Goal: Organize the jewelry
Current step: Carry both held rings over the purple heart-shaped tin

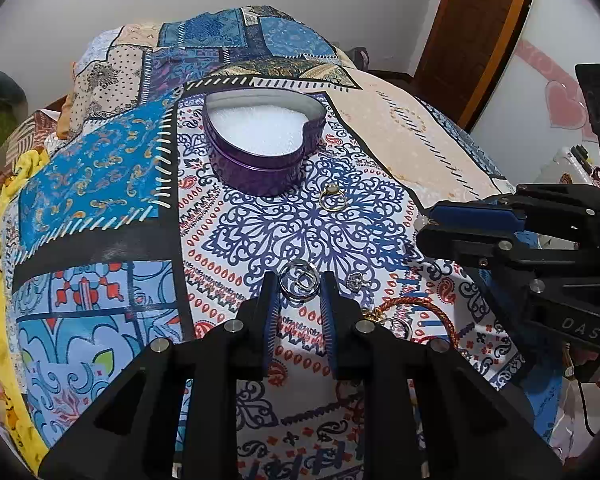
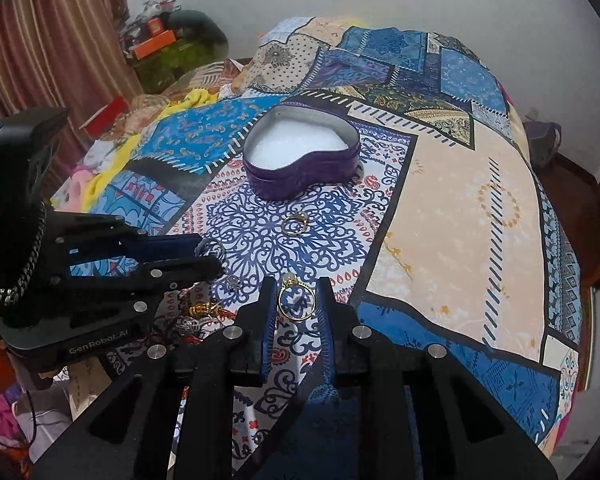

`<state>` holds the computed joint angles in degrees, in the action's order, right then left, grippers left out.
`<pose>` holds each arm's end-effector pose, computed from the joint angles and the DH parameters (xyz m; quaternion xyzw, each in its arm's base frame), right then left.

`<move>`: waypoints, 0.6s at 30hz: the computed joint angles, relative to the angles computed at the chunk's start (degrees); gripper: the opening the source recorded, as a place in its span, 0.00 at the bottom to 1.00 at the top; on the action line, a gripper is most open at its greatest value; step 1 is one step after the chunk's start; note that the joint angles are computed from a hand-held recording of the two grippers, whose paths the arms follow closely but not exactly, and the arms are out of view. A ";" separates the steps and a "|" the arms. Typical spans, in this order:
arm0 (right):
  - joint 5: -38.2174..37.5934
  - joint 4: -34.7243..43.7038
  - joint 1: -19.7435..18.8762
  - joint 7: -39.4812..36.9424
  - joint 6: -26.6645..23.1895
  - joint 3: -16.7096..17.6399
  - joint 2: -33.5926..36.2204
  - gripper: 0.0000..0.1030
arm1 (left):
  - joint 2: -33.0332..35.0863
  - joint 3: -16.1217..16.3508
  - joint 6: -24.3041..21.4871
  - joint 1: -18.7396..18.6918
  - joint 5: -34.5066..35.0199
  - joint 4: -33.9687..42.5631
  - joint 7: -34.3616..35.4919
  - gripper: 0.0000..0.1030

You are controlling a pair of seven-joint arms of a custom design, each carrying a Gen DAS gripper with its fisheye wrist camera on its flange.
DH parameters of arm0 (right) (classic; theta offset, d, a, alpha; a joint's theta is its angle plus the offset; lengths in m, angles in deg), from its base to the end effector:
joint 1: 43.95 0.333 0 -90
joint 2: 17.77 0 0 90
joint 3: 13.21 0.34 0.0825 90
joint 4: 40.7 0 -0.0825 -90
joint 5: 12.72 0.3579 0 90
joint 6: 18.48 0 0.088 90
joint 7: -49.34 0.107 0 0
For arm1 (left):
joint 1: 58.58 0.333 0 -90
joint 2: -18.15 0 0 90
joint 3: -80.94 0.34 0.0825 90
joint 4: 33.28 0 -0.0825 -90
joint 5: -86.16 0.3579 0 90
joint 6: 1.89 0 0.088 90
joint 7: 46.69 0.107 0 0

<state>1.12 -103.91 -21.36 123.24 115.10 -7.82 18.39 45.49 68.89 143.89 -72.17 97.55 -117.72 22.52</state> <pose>0.6866 0.3404 0.5449 -0.8423 0.4331 -0.0822 0.3101 0.6652 -0.2851 0.5072 -0.6180 0.7268 -0.2631 0.1432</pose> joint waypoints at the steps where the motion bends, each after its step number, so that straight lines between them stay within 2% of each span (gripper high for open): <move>1: -0.03 -0.29 0.04 -0.12 0.48 -0.01 -0.24 0.17 | -0.29 0.07 0.24 -0.02 0.05 -0.30 -0.19 0.19; 10: -0.72 0.17 0.93 0.20 4.78 -0.17 -0.88 0.17 | -3.01 1.61 3.22 -0.93 3.69 -2.09 -2.84 0.19; 18: -2.14 6.73 1.92 1.76 6.49 -0.81 2.38 0.17 | -3.62 3.28 5.43 -1.11 7.58 -0.80 -6.33 0.19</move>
